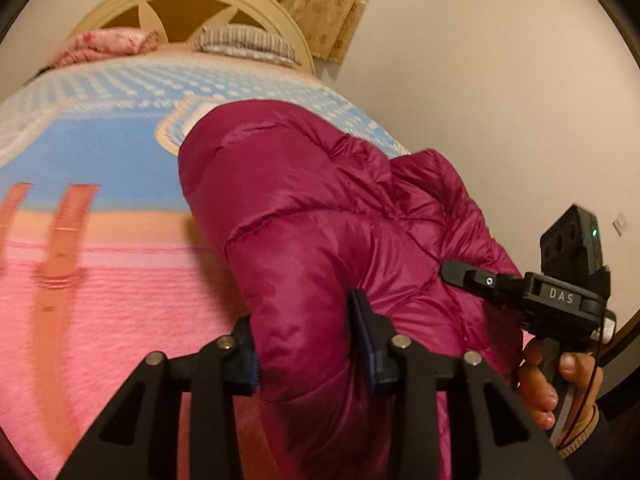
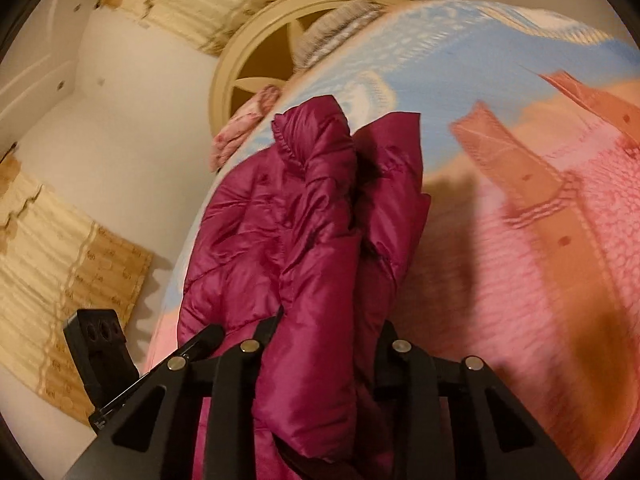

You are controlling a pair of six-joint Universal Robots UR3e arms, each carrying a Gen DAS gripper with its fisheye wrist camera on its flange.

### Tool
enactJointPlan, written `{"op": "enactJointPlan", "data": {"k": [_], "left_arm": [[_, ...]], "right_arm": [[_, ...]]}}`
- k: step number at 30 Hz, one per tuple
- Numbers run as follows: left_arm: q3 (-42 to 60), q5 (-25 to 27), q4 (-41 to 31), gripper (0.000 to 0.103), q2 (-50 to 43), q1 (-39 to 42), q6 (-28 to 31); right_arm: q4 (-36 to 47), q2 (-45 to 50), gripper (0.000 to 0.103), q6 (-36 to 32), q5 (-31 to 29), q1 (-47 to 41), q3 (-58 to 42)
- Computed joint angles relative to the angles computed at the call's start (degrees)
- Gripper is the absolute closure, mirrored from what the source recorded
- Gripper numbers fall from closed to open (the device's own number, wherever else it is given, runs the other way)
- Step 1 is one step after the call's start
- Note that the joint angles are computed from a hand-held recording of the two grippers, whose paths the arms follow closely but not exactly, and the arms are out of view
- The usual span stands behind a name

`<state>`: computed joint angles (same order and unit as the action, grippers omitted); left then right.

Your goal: Fold large clothes

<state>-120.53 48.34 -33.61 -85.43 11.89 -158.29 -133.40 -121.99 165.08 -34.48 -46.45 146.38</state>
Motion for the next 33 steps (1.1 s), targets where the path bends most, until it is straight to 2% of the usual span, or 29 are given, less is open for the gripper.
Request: {"op": "enactJointPlan", "data": {"k": [2,4,7,10,11,13,14,16,19,21,24,25,26,30,33], "left_arm": [[-3.1,-0.2,-3.2,0.065,5.6,4.0,3.0],[-4.4,-0.7,-9.2,0.065,10.9,9.5,7.0],[-5.9,-1.6,-17.1,0.065,17.8,17.8,13.0],[-6.7,-2.8,-24.4,0.065,24.1,26.1,19.2],[-7.0,-2.5,-23.2,0.065,23.9,26.8,19.3],[-7.1,-3.3,-27.6,0.065,26.9,32.7,23.7],[-7.3,-3.7,-26.7,0.065,26.3,33.7,24.1],[-7.4,-4.6,-29.7,0.065,27.5,38.6,27.4],[-8.0,-5.0,-28.5,0.065,26.1,42.4,29.0],[-8.0,-5.8,-31.6,0.065,26.6,47.2,32.6],[-8.4,-5.2,-27.3,0.065,24.2,47.9,30.7],[-8.3,-5.3,-27.1,0.065,23.7,49.1,31.1],[-8.3,-5.9,-31.1,0.065,25.5,51.5,34.0],[-8.3,-6.1,-30.5,0.065,24.2,54.9,35.4],[-9.5,-5.4,-26.3,0.065,23.2,55.3,33.5]], "right_arm": [[-7.3,1.2,0.074,5.9,-1.2,5.8,0.0],[-20.8,7.9,0.074,14.7,-3.5,14.4,-1.1],[-36.6,19.7,0.074,24.6,-7.7,25.8,-5.2],[-45.9,30.2,0.075,31.7,-11.4,35.3,-11.3],[-48.4,34.0,0.075,34.2,-12.8,39.0,-14.3],[-50.4,39.8,0.075,37.3,-15.1,44.7,-20.2],[-49.6,41.8,0.075,37.8,-15.5,46.2,-23.3],[-49.3,46.5,0.075,39.4,-17.4,50.9,-29.5],[-47.0,53.1,0.075,40.6,-19.3,56.5,-39.2],[-45.2,57.3,0.075,41.3,-20.5,59.9,-45.6],[-41.8,63.6,0.075,42.4,-22.2,64.8,-55.9],[-40.4,65.8,0.075,42.4,-22.4,65.8,-59.4],[-39.7,66.8,0.075,42.4,-22.5,66.5,-61.1],[-36.1,72.8,0.075,43.1,-23.5,70.3,-70.8],[-34.0,76.8,0.075,43.7,-23.8,72.4,-76.9]]}}
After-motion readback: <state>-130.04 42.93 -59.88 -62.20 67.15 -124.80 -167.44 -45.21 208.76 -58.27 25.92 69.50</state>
